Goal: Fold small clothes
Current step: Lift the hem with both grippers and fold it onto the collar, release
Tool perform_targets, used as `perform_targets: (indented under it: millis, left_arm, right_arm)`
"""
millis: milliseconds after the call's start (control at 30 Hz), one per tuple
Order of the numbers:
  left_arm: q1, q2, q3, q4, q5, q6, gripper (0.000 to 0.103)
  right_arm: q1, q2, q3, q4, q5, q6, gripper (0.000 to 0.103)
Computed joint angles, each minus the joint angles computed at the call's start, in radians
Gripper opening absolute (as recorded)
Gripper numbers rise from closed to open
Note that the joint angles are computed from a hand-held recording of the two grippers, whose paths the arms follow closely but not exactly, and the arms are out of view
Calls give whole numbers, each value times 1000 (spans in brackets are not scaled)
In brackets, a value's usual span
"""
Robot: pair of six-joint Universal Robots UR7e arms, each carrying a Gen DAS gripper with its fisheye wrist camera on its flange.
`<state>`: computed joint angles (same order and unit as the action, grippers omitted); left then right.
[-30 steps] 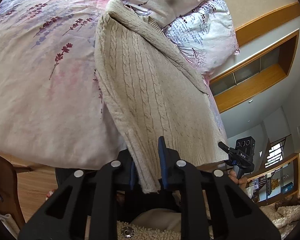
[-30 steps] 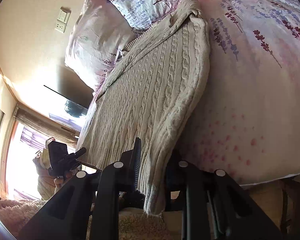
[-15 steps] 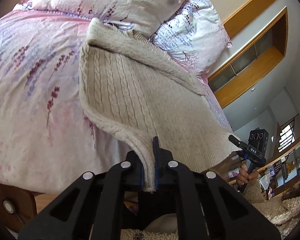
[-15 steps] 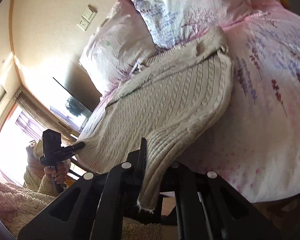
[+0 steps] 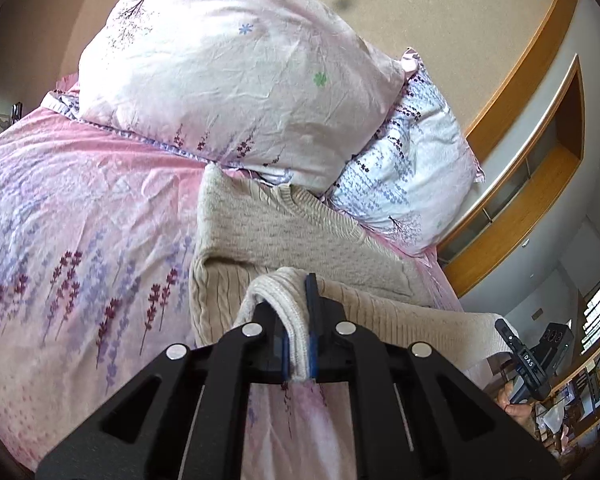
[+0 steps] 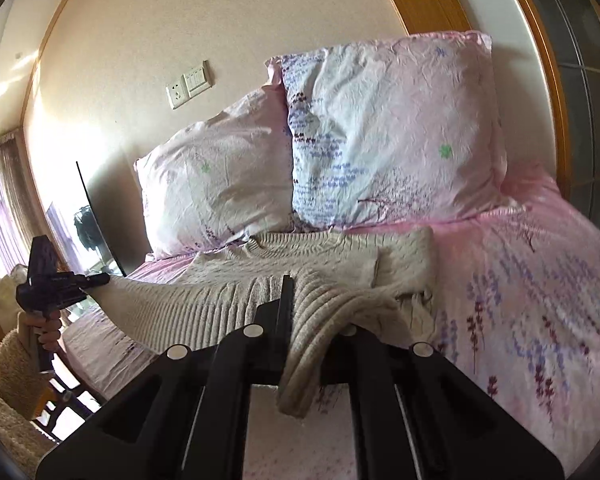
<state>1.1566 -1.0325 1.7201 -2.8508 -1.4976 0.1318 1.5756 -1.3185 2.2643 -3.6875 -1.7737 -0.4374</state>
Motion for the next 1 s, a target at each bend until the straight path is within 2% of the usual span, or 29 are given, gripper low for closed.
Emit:
perform_targets:
  millis: [133,267,667,800,933,1000]
  left_arm:
    - [-15,63,-92,2,33,24,6]
    - [-29,143,-198,1,71,63,6]
    - [-16,397,-539,138,139,3,6]
    - [-2,463,-629,196,154,-37,6]
    - [15,533,-738,313,166,-104,6]
    - [24,557,-781,356,148,-130,6]
  right_arm:
    - [17,60,-84,-25,-45,-39,6]
    - [9,116,-177,-11,-68,-35,6]
    - [-43,250,-422,179,-154,48,6]
    - [-70,274,-487,277,-153,134,6]
    - [-114,293,-560,454,-135,303,7]
    - [-129,301,-587,508,-117,358,7]
